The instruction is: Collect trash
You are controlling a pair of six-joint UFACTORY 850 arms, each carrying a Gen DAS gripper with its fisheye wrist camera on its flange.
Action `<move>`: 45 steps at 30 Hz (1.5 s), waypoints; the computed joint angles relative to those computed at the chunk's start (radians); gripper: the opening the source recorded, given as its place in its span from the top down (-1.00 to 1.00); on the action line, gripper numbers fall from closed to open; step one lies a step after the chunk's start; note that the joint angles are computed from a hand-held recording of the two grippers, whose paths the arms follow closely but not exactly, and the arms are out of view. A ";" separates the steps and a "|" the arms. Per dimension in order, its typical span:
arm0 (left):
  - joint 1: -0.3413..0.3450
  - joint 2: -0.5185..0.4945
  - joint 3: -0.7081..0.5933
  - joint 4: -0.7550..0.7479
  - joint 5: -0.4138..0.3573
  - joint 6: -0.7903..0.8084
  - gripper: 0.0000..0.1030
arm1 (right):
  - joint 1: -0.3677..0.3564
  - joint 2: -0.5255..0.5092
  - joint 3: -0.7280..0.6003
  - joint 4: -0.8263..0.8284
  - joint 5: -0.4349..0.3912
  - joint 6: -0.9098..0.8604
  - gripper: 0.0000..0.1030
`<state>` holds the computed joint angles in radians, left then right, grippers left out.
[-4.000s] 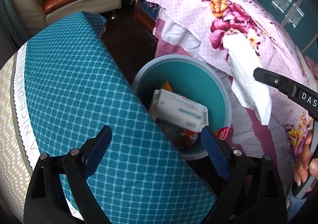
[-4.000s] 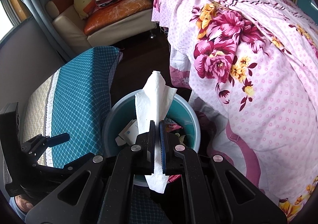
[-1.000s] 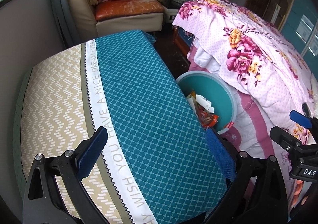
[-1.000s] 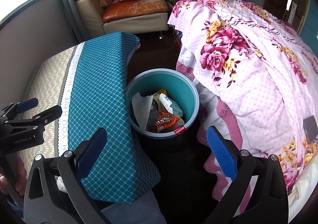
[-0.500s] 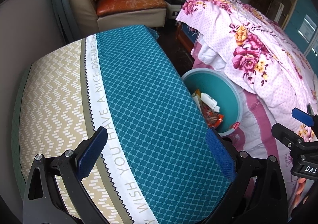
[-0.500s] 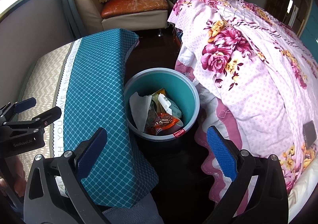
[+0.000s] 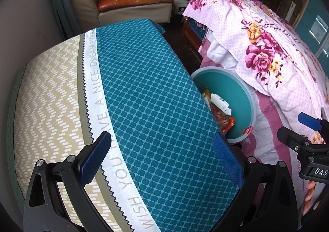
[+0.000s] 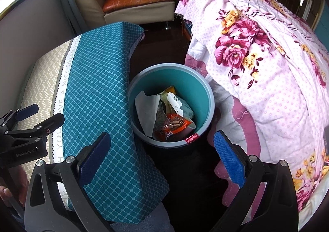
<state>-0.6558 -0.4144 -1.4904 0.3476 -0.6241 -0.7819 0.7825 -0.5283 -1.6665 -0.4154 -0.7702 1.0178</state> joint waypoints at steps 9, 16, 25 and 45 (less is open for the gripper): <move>-0.014 -0.009 0.009 0.108 0.020 -0.069 -0.92 | -0.016 -0.018 -0.001 0.035 0.011 -0.009 -0.87; -0.010 -0.012 0.015 0.098 0.022 -0.070 -0.92 | -0.022 -0.021 0.009 0.048 0.017 -0.010 -0.87; -0.007 -0.009 0.023 0.086 0.030 -0.063 -0.92 | -0.018 -0.026 0.004 0.034 0.004 -0.005 -0.87; -0.016 0.024 0.059 0.113 0.043 -0.101 -0.92 | -0.002 -0.011 0.006 0.001 -0.023 0.019 -0.87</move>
<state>-0.6717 -0.3906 -1.4318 0.4605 -0.5807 -0.8829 0.7805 -0.5392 -1.6610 -0.4144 -0.7930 1.0363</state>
